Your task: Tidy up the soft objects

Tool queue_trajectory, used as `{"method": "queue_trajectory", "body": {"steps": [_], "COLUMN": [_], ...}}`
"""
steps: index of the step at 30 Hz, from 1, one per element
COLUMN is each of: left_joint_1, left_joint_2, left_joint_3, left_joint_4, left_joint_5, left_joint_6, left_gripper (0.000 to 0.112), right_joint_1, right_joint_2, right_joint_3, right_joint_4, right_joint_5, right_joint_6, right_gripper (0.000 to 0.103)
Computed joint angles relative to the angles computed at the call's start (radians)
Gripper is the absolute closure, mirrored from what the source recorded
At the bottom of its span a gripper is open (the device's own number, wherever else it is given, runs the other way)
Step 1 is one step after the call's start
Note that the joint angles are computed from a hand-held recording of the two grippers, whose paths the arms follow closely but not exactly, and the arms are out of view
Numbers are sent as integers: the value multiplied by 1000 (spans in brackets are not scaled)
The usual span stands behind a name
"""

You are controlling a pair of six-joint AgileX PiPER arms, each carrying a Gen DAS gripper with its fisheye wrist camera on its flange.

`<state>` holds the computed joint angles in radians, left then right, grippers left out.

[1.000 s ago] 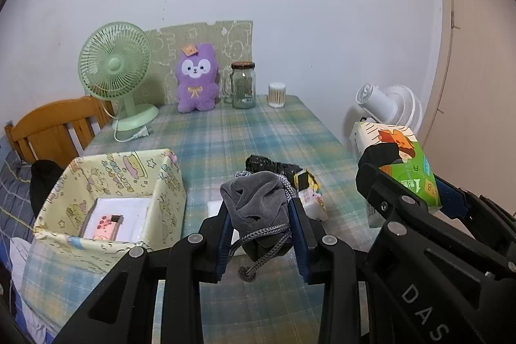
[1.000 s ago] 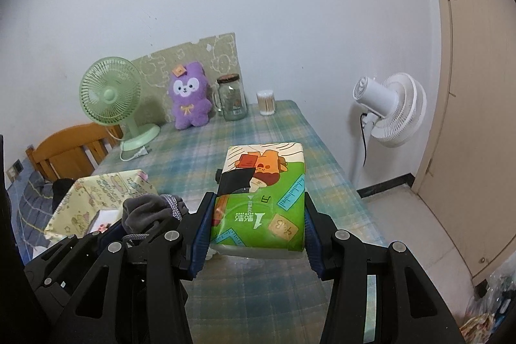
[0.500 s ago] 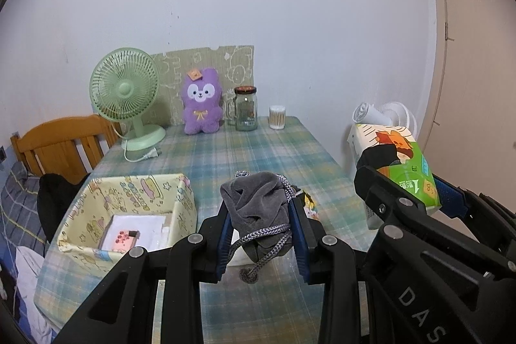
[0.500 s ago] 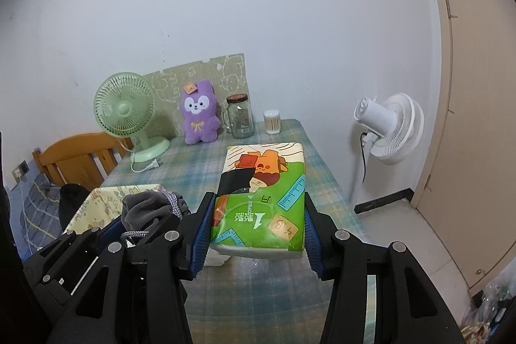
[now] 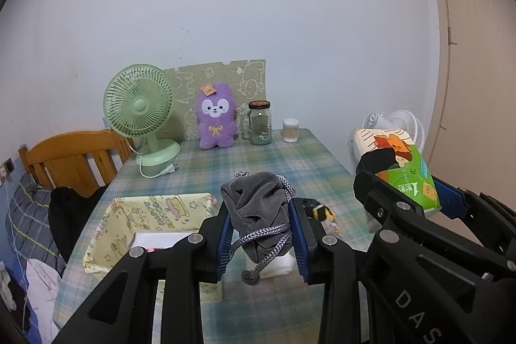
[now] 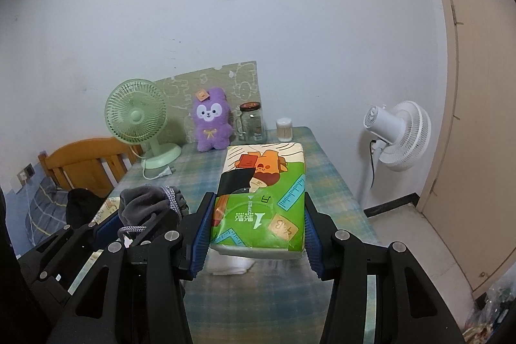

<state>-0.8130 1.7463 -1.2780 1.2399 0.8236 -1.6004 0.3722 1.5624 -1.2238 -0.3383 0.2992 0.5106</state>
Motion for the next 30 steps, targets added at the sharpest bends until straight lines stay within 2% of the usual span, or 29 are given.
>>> {"method": "queue_trajectory", "body": {"steps": [8,12,30], "left_joint_1": [61,89,294], "left_joint_2": [-45,-65,-79], "left_joint_3": [51,78,133], "left_joint_4": [32,51,24], "left_joint_5": [-42,-56,-224], "left_joint_6": [10,-6,78], "left_gripper": [79,79,79], "right_joint_1": [74,103,185], "right_joint_2": [47,77,288], "right_joint_3": [-59,-94,-317], "right_joint_4": [-182,-215,-135], "right_joint_5": [26,33,87], "right_joint_6": [197,230,181], "right_gripper": [50,50,50]}}
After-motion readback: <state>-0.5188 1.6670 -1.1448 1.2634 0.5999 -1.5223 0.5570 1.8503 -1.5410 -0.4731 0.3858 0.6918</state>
